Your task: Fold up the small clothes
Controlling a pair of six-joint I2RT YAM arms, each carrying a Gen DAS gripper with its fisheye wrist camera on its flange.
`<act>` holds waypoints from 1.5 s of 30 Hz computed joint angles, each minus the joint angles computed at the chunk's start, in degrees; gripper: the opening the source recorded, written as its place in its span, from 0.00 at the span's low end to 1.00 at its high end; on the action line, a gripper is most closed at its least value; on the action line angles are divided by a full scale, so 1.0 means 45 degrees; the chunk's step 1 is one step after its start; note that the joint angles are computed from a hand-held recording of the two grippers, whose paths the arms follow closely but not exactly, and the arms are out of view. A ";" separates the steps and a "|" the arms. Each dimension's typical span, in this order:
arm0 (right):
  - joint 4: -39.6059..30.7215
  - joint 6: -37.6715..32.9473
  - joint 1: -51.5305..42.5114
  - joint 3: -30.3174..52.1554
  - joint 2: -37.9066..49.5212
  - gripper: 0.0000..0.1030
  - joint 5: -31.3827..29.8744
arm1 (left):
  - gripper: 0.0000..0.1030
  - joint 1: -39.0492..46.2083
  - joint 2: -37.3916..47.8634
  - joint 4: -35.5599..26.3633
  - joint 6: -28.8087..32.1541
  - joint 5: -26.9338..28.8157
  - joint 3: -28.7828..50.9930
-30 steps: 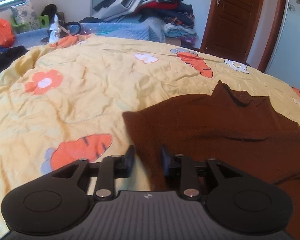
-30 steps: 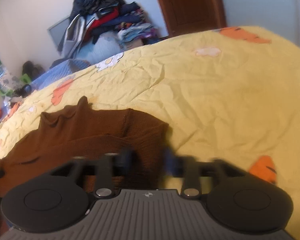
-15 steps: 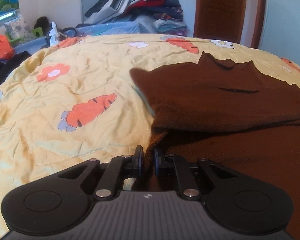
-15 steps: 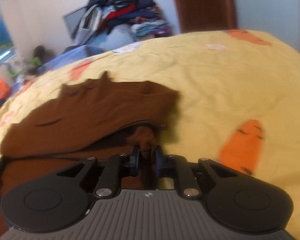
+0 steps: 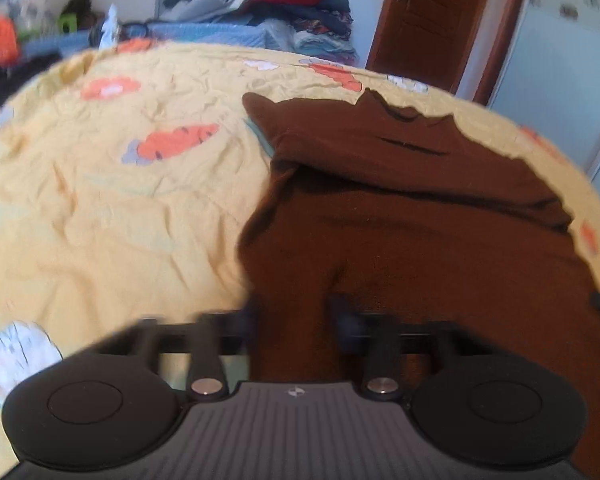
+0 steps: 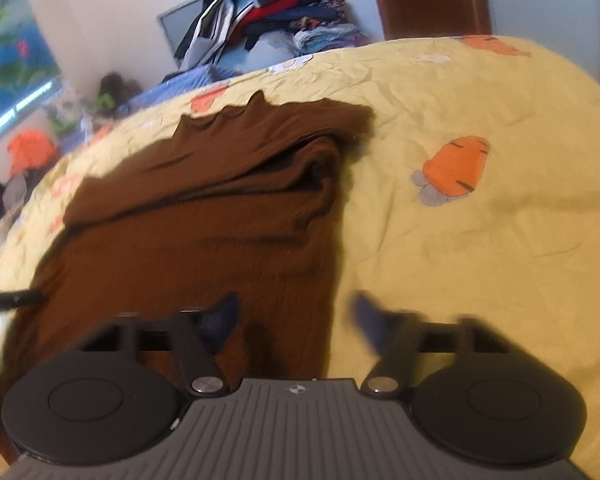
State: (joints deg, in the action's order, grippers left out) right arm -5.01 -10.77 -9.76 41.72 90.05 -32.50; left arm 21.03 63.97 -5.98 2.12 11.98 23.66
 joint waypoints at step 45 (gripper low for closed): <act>-1.3820 -0.9333 -0.6093 0.0887 0.1807 0.60 -0.4678 | 0.25 0.9790 0.3998 -1.3059 1.0389 0.7489 0.2101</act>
State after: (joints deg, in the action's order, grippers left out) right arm -67.20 -52.77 -37.18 45.72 98.18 -53.55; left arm 65.08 81.96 -64.74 48.88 45.68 33.11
